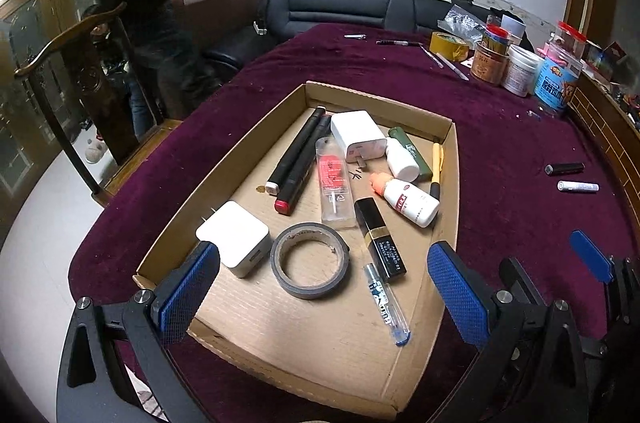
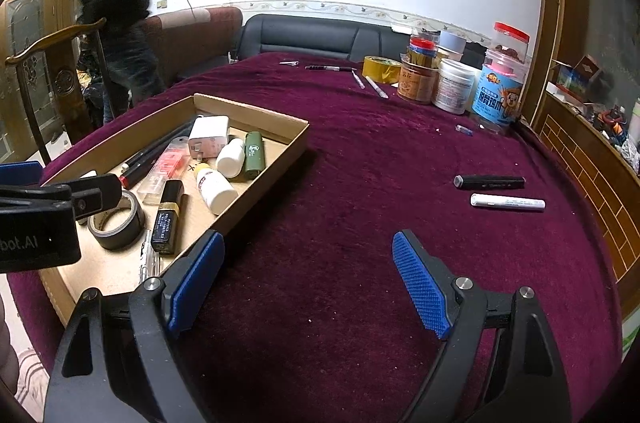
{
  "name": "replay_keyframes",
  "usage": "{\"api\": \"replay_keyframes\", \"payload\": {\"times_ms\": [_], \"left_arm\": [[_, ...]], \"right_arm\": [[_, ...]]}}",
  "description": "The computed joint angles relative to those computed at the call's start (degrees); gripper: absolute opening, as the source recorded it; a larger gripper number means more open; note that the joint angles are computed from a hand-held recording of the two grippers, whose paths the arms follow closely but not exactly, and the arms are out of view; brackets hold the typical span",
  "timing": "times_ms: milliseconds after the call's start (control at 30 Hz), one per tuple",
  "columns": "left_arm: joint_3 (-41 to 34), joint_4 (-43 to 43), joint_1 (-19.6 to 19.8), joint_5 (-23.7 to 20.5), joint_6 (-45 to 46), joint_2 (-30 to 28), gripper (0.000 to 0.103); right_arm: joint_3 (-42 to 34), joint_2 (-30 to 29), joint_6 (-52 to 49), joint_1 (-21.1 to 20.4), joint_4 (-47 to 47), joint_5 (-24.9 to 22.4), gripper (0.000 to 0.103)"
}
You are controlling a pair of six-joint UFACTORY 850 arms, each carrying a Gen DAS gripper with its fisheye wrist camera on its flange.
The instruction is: Organize rigid objects
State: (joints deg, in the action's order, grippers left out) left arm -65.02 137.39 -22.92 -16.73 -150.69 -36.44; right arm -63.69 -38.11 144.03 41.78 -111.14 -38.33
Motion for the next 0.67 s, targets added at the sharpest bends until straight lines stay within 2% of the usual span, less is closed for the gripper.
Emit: {"api": "replay_keyframes", "payload": {"times_ms": [100,667], "left_arm": [[0.1,-2.6,-0.3,-1.1,2.5,0.0,0.102],[0.3,-4.3,-0.7,-1.9,3.5,0.3,0.102]], "right_arm": [[0.0,0.0,-0.3,-0.1,0.2,0.0,0.087],[-0.1,0.1,-1.8,-0.1,1.0,0.2,0.087]]}}
